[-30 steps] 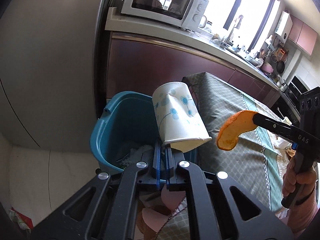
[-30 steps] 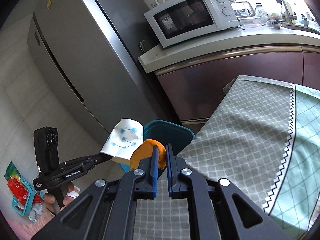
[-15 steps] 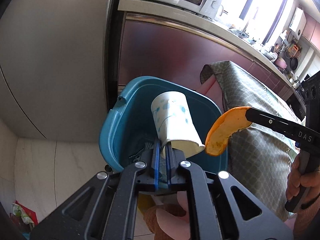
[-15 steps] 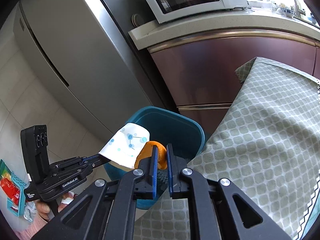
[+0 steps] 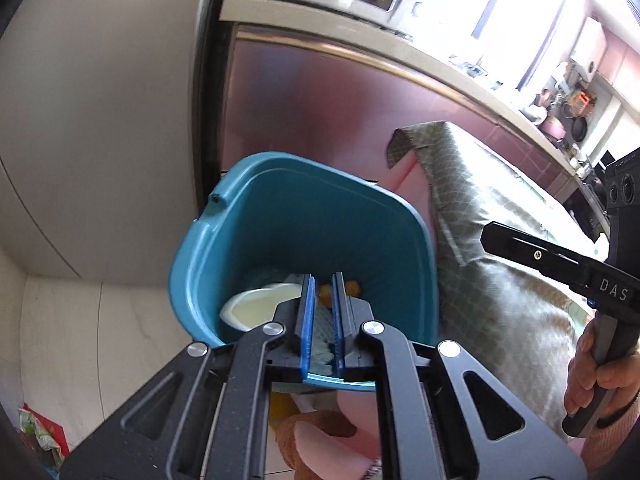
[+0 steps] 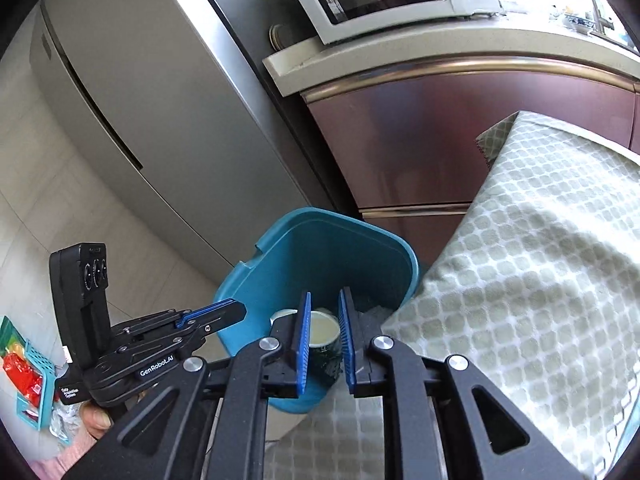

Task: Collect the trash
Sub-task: 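Open both tools to drop the cup and peel into the bin, then move both open tools back toward the chip bag and tissue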

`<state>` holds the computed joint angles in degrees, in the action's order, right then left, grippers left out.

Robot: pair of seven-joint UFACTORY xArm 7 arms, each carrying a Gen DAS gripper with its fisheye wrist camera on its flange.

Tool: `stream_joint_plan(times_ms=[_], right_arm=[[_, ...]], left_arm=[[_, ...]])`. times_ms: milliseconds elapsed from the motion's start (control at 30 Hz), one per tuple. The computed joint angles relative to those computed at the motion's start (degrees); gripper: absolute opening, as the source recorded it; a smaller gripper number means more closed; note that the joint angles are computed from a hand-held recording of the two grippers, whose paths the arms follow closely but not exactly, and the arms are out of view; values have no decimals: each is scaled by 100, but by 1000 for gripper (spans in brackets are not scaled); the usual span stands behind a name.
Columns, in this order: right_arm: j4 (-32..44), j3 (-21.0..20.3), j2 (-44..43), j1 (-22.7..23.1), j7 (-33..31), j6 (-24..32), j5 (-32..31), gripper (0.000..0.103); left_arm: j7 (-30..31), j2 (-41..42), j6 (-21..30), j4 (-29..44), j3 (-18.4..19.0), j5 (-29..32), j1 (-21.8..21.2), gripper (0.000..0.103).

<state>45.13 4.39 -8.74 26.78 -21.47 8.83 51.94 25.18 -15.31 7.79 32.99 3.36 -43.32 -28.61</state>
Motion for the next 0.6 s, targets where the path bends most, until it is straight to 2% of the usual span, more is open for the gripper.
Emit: stream_joint_plan(times_ms=[167,300,467,600], right_arm=[[-615,-147,-799,196,-104,-184,11,19],[-1265,-102,-1640,125,361,-312,-520,22],[-2082,274,-2851,-511,1147,-133,-1240,26],[-2855,490,-4247,-1153,1804,431,-1723,28]], left_arm=[[167,-359,-152,-121,12,-160,-425,11],[385,-558,-265,-108,220,-350,-1048,15],[501,-613,-400,9,210,-381,-1691,18],[640,-472,-441,230,265,-481,-2282,21]])
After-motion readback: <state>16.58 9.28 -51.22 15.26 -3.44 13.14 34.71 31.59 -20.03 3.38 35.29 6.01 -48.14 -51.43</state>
